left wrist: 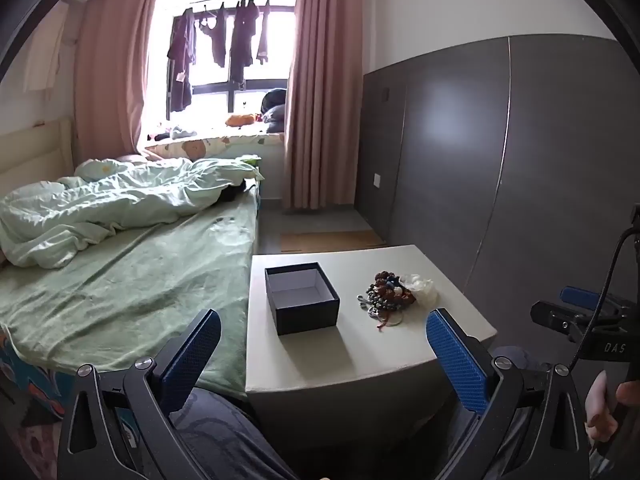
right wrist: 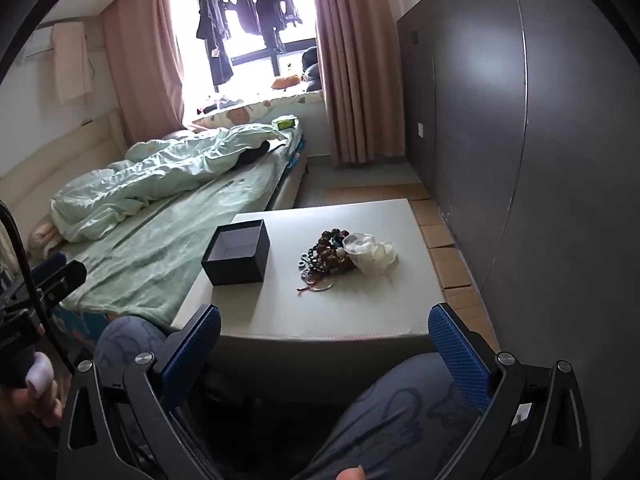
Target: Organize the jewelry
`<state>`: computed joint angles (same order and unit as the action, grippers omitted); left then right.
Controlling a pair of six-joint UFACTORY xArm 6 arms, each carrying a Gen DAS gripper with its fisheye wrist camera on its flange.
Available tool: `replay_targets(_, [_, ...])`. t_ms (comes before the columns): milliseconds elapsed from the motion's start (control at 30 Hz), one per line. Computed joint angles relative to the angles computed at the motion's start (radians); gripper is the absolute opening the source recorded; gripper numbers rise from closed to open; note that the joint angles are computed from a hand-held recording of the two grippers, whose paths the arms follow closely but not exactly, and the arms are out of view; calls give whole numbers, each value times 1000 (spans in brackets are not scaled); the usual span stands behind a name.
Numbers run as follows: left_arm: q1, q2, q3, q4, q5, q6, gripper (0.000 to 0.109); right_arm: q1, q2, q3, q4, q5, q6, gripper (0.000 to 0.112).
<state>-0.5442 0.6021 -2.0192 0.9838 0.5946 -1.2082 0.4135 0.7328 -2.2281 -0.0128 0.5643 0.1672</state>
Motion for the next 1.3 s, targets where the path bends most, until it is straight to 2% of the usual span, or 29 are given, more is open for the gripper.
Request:
replay_targets(133, [-6, 18, -27, -13, 16, 14, 103, 4, 23, -43, -22, 30, 23, 103])
replay_targets(200, [-7, 25, -37, -10, 21, 9, 103, -1, 1, 10, 16, -22, -2, 103])
replay_targets(367, [5, 39, -49, -43, 7, 35, 103, 2, 8, 0, -22, -18, 19, 103])
replay_targets(400, [11, 35, -38, -48, -20, 41, 103, 4, 7, 1, -24, -19, 19, 103])
replay_targets(467, [14, -5, 27, -18, -38, 6, 103, 4, 4, 11, -17, -29, 14, 103])
replay_targets(667, [9, 1, 16, 33, -21, -18, 103, 7, -3, 18, 3, -41, 6, 103])
replay_targets(1300, [14, -14, 34, 26, -24, -36, 103, 15, 7, -4, -23, -26, 25, 103])
